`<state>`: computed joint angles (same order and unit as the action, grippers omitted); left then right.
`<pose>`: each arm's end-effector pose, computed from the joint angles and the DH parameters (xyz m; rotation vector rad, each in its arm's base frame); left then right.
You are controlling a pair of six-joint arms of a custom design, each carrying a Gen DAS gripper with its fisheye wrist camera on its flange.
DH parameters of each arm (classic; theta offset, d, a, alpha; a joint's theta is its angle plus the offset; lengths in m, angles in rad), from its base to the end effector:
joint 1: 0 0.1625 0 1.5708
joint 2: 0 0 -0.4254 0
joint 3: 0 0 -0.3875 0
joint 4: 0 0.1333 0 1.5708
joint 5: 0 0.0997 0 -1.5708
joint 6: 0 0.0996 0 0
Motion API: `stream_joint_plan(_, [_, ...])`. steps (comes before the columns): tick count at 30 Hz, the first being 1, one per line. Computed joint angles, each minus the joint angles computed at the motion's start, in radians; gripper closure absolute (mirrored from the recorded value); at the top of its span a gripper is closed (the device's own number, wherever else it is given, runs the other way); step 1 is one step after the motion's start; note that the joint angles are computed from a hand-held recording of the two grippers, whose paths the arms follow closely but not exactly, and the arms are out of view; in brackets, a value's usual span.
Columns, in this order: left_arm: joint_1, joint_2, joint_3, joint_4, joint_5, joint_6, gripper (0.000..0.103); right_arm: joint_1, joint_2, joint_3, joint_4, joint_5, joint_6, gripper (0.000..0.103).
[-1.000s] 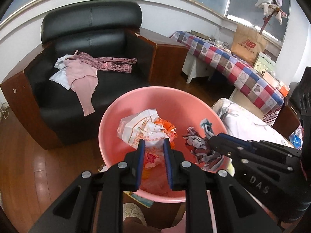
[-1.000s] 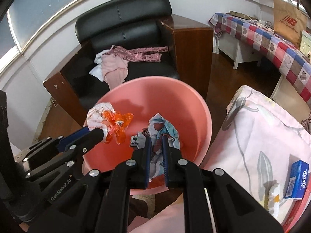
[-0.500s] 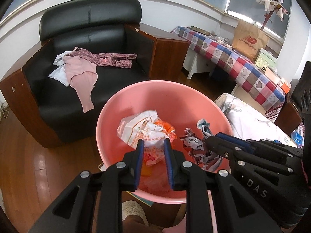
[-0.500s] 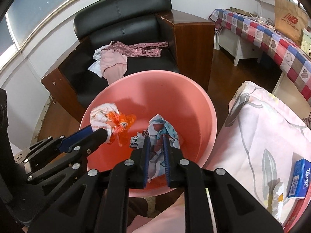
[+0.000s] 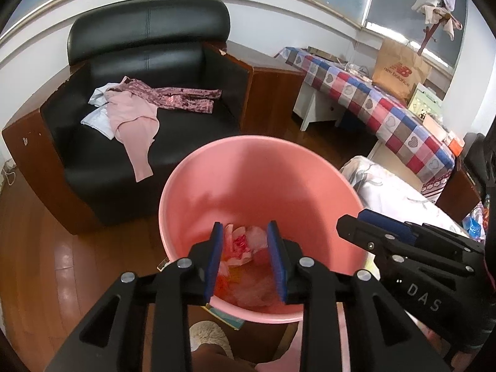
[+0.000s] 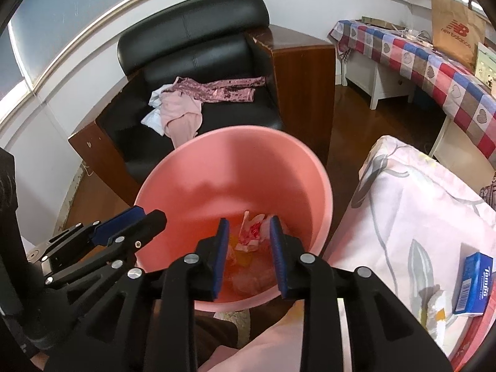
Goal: Collect trash
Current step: 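Carry the blue-white paper over the pink bucket and open the right gripper, then move both grippers back to the trash on the table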
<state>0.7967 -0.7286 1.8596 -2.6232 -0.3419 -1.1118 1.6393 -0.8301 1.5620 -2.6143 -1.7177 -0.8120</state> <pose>-0.2424 -0.5729 0.0540 -0.2955 2.0803 -1.1508 0.1664 -0.6907 0.1543 1.1942 -2.6130 0.3436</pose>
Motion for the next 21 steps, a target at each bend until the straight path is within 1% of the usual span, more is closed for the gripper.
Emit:
stream_joint_plan(5, [-0.032, -0.008, 0.011, -0.012, 0.015, 0.005, 0.075, -0.011, -0.047, 0.030, -0.031, 0.028, -0.027, 0.076])
stream_joint_plan(10, [-0.070, 0.008, 0.004, -0.063, 0.010, 0.059, 0.075, -0.032, -0.121, 0.081, -0.066, 0.060, -0.057, 0.076])
stream_joint_plan(13, [-0.092, 0.032, -0.011, -0.137, -0.010, 0.122, 0.075, -0.049, -0.171, 0.117, -0.096, 0.068, -0.080, 0.076])
stream_joint_plan(16, [-0.111, 0.066, -0.038, -0.196, -0.035, 0.181, 0.075, -0.073, -0.219, 0.141, -0.096, 0.075, -0.087, 0.076])
stream_joint_plan(21, [-0.139, 0.146, -0.120, -0.279, -0.096, 0.302, 0.075, -0.124, -0.298, 0.168, -0.099, 0.070, -0.104, 0.076])
